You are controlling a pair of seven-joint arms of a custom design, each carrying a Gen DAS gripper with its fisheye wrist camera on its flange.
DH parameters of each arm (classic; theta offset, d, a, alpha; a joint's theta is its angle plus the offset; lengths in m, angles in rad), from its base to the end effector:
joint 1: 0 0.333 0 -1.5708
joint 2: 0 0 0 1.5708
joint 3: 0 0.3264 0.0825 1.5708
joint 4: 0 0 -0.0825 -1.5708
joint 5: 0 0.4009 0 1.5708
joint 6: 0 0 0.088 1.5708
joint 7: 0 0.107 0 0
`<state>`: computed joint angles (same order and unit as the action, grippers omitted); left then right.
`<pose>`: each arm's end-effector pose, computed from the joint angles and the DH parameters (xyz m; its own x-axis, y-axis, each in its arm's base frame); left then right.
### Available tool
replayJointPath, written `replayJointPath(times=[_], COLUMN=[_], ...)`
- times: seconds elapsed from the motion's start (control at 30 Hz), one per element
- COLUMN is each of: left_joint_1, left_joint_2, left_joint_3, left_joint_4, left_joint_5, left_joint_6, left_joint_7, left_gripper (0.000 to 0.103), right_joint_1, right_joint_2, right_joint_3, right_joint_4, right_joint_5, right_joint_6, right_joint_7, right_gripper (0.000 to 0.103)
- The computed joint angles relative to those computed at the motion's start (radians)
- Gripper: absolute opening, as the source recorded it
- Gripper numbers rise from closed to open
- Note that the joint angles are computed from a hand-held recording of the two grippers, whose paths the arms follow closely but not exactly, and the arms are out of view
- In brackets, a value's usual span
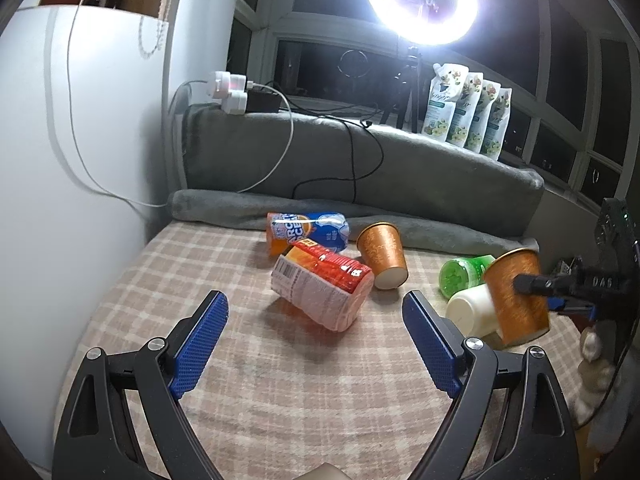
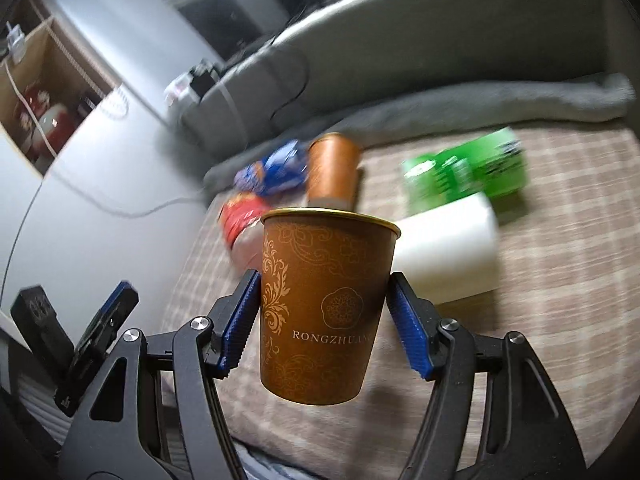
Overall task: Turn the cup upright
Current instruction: 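Lift the orange cup with the right gripper and rotate it toward the left gripper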
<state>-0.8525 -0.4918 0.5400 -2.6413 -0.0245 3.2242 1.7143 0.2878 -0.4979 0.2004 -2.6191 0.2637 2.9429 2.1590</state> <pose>0.4334 -0.1181 0.5031 -0.4110 -0.9005 0.1422 -0.5224 0.1048 -0.8462 0.3936 0.1967 0.5066 -0.1156 -0.8550 -0.5056 -0.7433 0.4121 -0.5270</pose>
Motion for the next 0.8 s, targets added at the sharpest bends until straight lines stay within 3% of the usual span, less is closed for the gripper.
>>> replayJointPath(times=[0.3,0.43,0.63,0.8], left_joint_1=[-0.007,-0.036,-0.107,-0.130], left_joint_2=[0.007,0.009,0.001,0.007], left_joint_3=[0.002,0.021,0.071,0.078], left_joint_4=[0.004,0.014,0.037,0.052], left_joint_5=[-0.032,-0.075,-0.170,-0.244], left_joint_6=[-0.035,-0.062,-0.126,-0.160], left_joint_7=[0.030,0.066,0.146,0.204], left_gripper=[0.089,0.089,0.089,0.089], right_joint_1=[0.162,0.149,0.094,0.097], right_joint_2=[0.193,0.229,0.254,0.241], right_joint_3=[-0.110,-0.100,-0.054,-0.057], right_joint_4=[0.089,0.113,0.130,0.115], right_joint_5=[0.167,0.193,0.120,0.123], right_joint_6=[0.010,-0.007,-0.029,-0.005], right_joint_7=[-0.155,-0.186,-0.145,-0.156], right_gripper=[0.067,0.067,0.069,0.077])
